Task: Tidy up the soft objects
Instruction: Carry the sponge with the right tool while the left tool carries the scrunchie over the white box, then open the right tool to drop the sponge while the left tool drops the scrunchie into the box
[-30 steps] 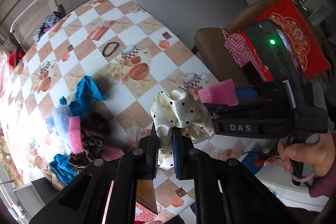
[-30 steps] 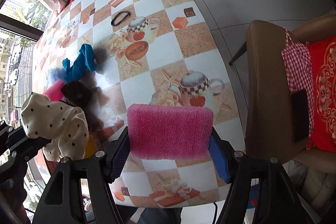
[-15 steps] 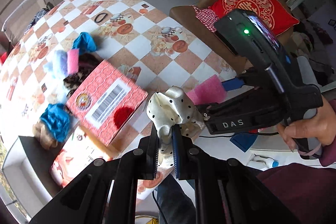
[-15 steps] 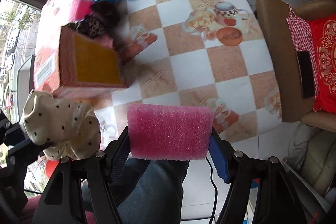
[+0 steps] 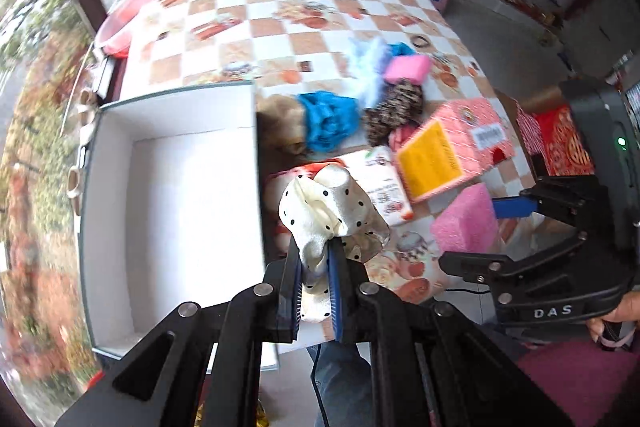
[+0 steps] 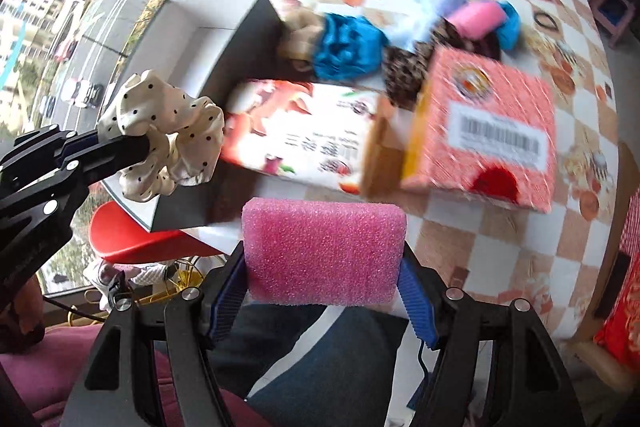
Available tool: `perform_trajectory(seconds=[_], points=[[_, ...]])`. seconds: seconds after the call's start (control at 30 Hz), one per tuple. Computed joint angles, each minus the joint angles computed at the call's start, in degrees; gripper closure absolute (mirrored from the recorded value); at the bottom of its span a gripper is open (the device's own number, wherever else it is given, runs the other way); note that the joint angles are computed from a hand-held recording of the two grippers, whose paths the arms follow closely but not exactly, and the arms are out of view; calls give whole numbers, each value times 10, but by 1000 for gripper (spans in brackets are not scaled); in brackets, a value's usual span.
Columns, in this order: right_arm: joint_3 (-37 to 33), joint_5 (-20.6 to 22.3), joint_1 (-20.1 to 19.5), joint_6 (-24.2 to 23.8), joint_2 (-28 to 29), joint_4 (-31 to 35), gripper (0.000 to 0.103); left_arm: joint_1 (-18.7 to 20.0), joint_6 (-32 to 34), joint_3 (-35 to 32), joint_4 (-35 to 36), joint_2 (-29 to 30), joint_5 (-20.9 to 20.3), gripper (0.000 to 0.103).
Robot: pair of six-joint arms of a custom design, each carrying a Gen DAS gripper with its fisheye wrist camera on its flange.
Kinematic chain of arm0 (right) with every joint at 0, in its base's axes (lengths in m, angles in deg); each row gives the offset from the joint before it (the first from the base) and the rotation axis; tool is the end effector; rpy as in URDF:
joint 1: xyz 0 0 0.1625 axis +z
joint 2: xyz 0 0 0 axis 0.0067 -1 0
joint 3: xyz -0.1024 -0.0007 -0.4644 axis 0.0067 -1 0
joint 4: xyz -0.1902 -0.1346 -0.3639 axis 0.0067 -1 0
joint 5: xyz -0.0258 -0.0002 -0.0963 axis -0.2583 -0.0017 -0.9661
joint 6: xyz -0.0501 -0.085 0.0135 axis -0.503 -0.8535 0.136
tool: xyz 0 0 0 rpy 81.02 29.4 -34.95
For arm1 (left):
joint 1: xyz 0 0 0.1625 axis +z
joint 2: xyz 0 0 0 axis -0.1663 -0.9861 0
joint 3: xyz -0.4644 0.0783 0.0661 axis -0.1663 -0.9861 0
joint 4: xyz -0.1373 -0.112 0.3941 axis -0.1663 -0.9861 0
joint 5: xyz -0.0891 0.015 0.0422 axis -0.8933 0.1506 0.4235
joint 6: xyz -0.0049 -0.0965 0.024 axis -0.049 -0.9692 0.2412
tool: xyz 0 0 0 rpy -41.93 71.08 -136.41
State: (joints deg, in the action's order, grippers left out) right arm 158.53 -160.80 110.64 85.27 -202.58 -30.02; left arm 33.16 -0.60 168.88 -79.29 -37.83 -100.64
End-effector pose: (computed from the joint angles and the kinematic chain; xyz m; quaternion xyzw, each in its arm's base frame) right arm 0.1434 -0.1762 0.3443 -0.3759 -0.8643 0.2293 0.2430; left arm -0.4899 -0.3685 0.0232 0.6244 0.7451 0.1870 0.1412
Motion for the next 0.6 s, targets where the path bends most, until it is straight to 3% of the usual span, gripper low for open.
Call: perform_trajectory(seconds=[0.2, 0.33, 0.47, 0.6], points=[[-43, 4, -49, -169, 118, -143, 32, 57, -69, -5, -24, 8, 99, 91], [-75, 21, -79, -270, 194, -223, 32, 87, -100, -5, -18, 16, 134, 91], [-108, 34, -100, -330, 250, -249, 32, 100, -122, -2, -19, 17, 146, 91], [-123, 43, -118, -359, 276, -261, 32, 101, -141, 1, -24, 21, 166, 89]])
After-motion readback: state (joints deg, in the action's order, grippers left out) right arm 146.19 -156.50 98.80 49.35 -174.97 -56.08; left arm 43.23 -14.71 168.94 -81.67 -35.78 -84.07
